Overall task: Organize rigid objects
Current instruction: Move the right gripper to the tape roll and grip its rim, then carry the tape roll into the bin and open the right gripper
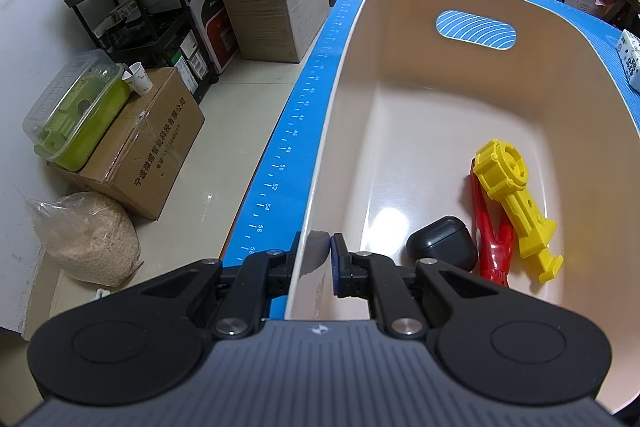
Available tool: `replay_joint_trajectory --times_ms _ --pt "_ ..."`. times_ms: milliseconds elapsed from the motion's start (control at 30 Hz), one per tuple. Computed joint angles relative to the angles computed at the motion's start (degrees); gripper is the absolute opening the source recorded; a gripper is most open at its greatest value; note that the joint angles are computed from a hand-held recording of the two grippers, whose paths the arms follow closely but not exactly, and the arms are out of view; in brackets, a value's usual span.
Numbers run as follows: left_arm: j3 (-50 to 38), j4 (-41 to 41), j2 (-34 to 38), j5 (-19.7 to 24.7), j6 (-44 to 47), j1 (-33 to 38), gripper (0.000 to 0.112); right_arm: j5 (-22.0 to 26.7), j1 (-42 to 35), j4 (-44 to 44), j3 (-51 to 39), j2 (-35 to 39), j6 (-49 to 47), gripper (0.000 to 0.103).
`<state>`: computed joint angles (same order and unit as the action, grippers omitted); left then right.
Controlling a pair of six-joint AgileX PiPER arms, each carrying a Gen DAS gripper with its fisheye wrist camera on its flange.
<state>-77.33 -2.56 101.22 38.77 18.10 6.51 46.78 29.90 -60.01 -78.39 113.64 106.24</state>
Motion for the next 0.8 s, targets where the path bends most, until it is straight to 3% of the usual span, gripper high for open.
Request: replay_joint_trajectory --times_ms 100,133,367,800 --pt "0.0 0.0 0.0 -0.1 0.1 0.1 0.014 -0.6 -0.2 0.3 -0.4 0.6 -0.8 0.042" --pt "0.0 0.0 0.0 0.0 0.1 0.0 0.014 -1.0 -0.3 0.3 -0.2 0.5 -1.0 0.030" --pt "0.0 0.0 0.0 0.0 0.0 0.0 0.014 2.7 1.7 -1.9 -0.9 0.1 -0.7 0.018" --pt "-0.2 -0.4 -0.1 0.3 0.3 0.1 0.014 9.0 7.5 -10.9 -0.7 -5.0 7.3 0.016"
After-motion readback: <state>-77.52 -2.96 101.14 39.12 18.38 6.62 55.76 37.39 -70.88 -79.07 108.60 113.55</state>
